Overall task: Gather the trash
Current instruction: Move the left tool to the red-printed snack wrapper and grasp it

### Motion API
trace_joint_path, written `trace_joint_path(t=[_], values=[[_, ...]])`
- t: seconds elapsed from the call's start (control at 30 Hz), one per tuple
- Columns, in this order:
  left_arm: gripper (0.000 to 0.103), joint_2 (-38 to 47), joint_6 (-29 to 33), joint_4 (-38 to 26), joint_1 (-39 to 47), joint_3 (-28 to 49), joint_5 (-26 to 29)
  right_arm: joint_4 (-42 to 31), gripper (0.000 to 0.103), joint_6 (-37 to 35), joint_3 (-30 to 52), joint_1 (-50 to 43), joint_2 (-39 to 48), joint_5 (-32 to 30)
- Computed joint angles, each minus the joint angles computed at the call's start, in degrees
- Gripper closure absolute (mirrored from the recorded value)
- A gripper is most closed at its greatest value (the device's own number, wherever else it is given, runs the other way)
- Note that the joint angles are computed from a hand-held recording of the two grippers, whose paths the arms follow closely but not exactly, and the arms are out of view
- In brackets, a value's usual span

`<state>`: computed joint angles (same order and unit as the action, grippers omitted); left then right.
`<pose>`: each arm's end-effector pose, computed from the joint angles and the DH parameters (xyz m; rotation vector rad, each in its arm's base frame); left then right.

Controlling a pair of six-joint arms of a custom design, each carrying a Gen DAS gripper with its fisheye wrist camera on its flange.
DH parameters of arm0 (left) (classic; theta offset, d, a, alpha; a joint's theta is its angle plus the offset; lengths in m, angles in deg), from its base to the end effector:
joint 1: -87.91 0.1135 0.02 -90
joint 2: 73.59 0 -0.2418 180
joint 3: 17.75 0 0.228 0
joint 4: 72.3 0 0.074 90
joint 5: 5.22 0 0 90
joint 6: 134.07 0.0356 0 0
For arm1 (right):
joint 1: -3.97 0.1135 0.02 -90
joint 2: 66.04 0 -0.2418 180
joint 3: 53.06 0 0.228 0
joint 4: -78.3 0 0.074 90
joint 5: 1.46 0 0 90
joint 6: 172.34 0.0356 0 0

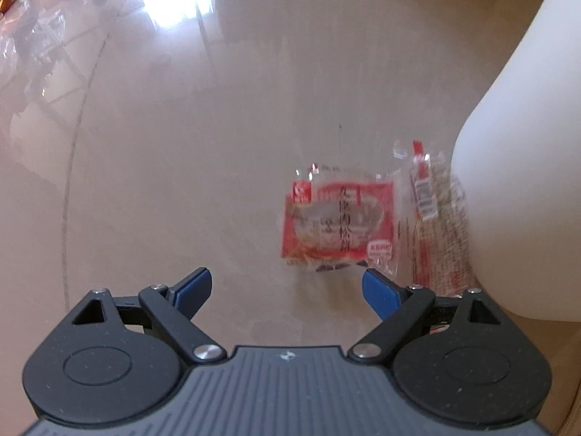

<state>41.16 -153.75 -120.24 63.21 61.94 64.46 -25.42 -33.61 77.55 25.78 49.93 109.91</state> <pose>0.2968 -0.1229 0.0955 -1.8919 2.0205 0.0362 0.3281 0.1173 0.2814 0.6751 2.8019 -0.4306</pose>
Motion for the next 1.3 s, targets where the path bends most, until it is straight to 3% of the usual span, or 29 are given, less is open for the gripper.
trace_joint_path(t=[0.17,0.53,0.77,1.0,1.1,1.2,1.3], values=[[0.013,1.3,0.9,6.7,0.8,-1.7,0.1,0.0,0.086,0.0,0.0,0.1,0.1,0.1],[0.013,4.5,6.3,4.7,5.0,2.4,-3.9,0.1,0.086,-0.2,-0.1,0.4,0.3,0.6],[0.013,4.9,4.7,6.3,7.4,1.0,-4.0,0.1,0.085,-1.1,-0.3,0.5,0.2,1.0],[0.013,-2.5,-0.8,7.3,7.1,-10.7,-2.5,0.1,0.085,-1.5,-0.2,0.5,0.2,1.1],[0.013,-7.2,-1.7,9.3,5.5,-15.9,-4.8,-0.1,0.085,-1.4,0.0,0.5,0.4,1.2],[0.013,-8.6,3.5,9.2,6.6,-17.0,-5.1,-0.3,0.085,-1.3,0.3,0.6,0.6,1.3],[0.013,-10.5,12.5,14.8,10.0,-22.2,-2.8,-0.5,0.085,-1.3,0.5,0.6,0.8,1.3]])
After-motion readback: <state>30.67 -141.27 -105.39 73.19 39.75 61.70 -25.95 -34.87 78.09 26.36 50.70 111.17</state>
